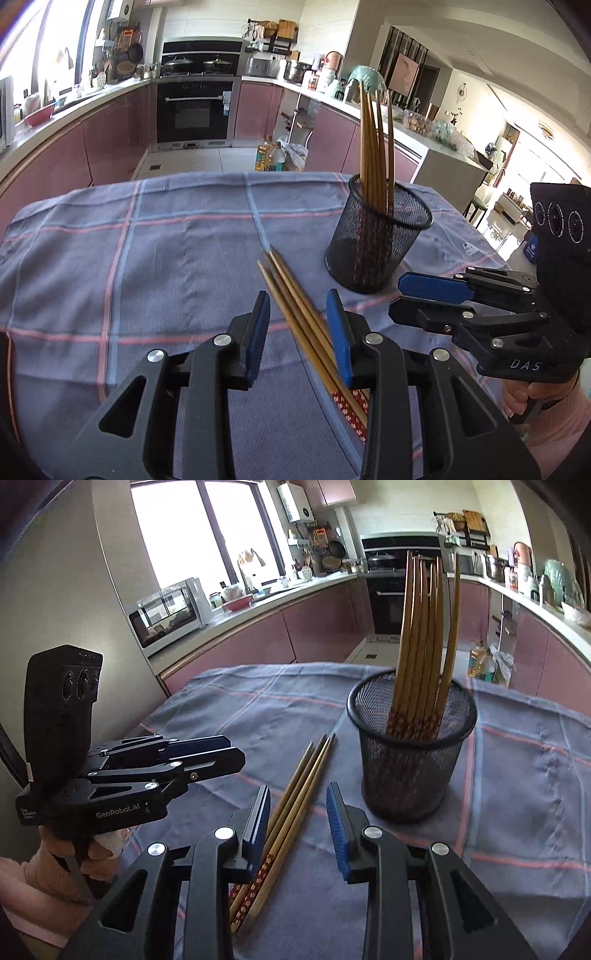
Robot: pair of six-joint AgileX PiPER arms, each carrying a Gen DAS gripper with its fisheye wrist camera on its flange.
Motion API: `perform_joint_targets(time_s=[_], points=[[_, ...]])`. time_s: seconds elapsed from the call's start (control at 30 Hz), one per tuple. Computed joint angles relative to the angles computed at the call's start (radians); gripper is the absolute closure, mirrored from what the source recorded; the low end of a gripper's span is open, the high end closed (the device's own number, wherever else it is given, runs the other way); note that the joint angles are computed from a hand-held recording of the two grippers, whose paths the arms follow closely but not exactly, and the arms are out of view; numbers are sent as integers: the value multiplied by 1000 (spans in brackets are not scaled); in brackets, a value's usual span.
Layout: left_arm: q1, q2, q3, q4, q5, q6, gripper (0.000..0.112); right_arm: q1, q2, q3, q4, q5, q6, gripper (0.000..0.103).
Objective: Organize utensils
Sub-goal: 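Open both grippers and withdraw them from the mesh cup, then move both open grippers over the remaining chopsticks on the cloth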
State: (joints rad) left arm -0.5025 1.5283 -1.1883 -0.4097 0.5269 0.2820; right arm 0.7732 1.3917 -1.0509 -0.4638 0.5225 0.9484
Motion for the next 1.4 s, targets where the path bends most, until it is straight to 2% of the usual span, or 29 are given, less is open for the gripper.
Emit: perform_joint_targets(time_s=[0.1, 0.33, 0.6, 0.73, 1.27, 1.4], points=[[-1, -1, 57, -11, -16, 6, 81, 2, 26, 16, 39, -17, -6, 74], [2, 11, 99, -22, -22, 12, 81, 45, 61, 29, 20, -1, 61, 74], [-14, 22, 96, -2, -15, -6, 81, 70, 77, 33, -15, 23, 112, 74], [-22, 33, 84, 13, -3, -21, 81, 91, 87, 18, -58, 68, 143, 74], [-77, 94, 27, 127, 4, -122, 81, 70, 61, 41, -29, 68, 127, 74], [-78, 97, 19, 163, 13, -153, 85, 69, 68, 33, -25, 69, 120, 74]])
